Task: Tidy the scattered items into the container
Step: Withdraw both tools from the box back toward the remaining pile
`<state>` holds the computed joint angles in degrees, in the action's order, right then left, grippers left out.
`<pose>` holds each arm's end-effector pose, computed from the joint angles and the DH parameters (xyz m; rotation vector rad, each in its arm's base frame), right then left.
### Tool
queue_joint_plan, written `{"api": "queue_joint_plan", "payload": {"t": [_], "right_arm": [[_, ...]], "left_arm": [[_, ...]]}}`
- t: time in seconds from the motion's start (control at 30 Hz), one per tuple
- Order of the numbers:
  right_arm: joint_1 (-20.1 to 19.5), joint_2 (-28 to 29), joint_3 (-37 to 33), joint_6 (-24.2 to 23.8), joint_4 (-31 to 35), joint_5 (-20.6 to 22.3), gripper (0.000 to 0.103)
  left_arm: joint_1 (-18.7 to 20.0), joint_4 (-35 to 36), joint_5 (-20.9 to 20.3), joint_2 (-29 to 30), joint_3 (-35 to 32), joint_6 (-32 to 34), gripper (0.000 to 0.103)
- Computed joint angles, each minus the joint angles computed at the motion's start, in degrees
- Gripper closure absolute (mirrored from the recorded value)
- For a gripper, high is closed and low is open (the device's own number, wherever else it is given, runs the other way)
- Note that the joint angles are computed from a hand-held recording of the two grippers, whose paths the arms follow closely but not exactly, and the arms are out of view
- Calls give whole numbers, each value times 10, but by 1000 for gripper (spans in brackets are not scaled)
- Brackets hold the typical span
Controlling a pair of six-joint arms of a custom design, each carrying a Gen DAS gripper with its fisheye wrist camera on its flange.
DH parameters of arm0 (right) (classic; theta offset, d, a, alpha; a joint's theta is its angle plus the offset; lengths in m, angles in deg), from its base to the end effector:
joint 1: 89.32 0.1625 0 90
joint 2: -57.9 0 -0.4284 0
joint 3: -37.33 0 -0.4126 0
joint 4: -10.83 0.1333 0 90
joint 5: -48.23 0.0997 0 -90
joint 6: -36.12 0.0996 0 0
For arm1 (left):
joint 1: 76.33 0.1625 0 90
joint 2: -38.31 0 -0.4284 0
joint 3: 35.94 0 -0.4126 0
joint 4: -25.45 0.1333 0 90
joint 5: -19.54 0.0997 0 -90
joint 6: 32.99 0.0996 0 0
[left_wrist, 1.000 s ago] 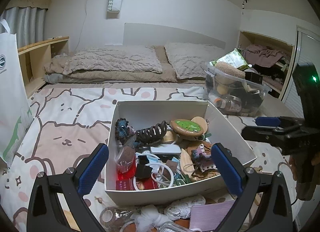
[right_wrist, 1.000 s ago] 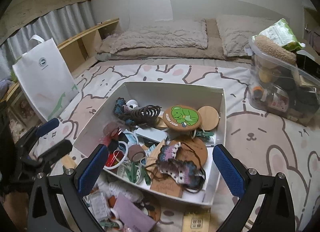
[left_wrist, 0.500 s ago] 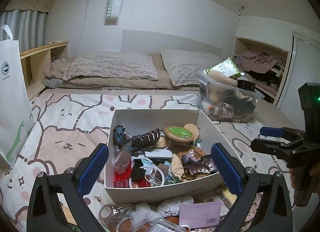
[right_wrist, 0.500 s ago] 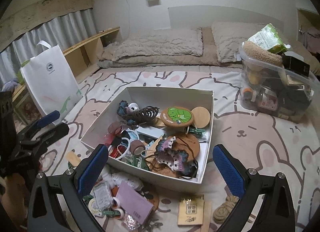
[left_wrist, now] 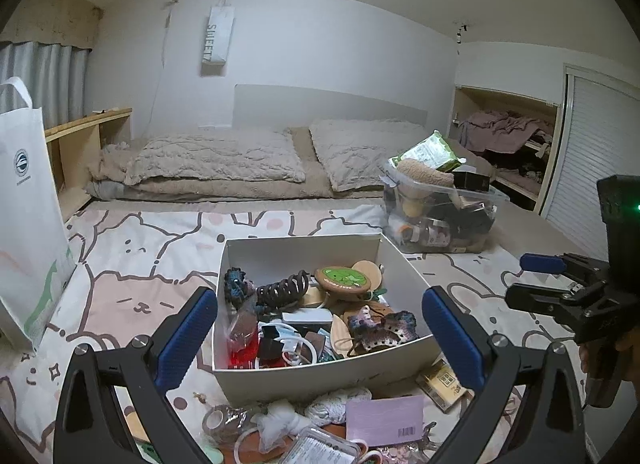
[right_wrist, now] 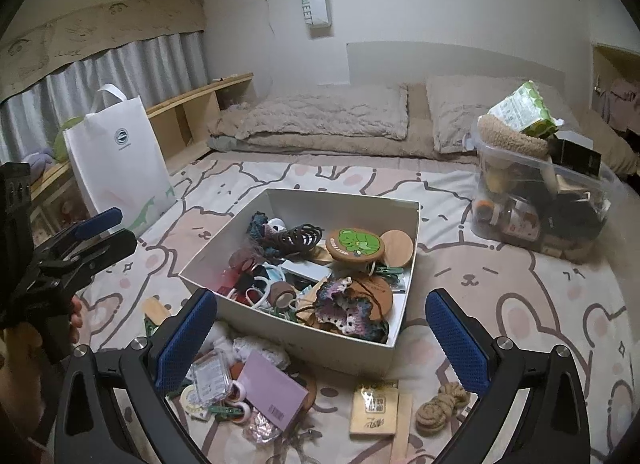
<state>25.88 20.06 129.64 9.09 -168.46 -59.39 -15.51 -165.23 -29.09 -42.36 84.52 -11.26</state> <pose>0.3974 -0.6023 0.0685 1.0737 -2.4892 0.8423 -0.0701 -0.5339 0.3719 0.4979 2.1665 -1.3260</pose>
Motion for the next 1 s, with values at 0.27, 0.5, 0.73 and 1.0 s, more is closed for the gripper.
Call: {"api": "queue_joint_plan", "payload": {"t": [0.27, 0.5, 0.73, 1.0], "right_arm": [[-1, -23, 45, -1, -38, -5, 0], [-3, -31, 80, -15, -93, -25, 0], [-9, -38, 109, -7, -116, -39, 0], [-13, -38, 139, -3, -136, -59, 0]], "left_arm": [[0, 3, -5, -34, 24, -21, 0], [-3, -11, 5, -67, 52, -13, 0], [11, -15, 2, -95, 80, -28, 0], [35, 11, -3, -119, 111, -70, 0]]}}
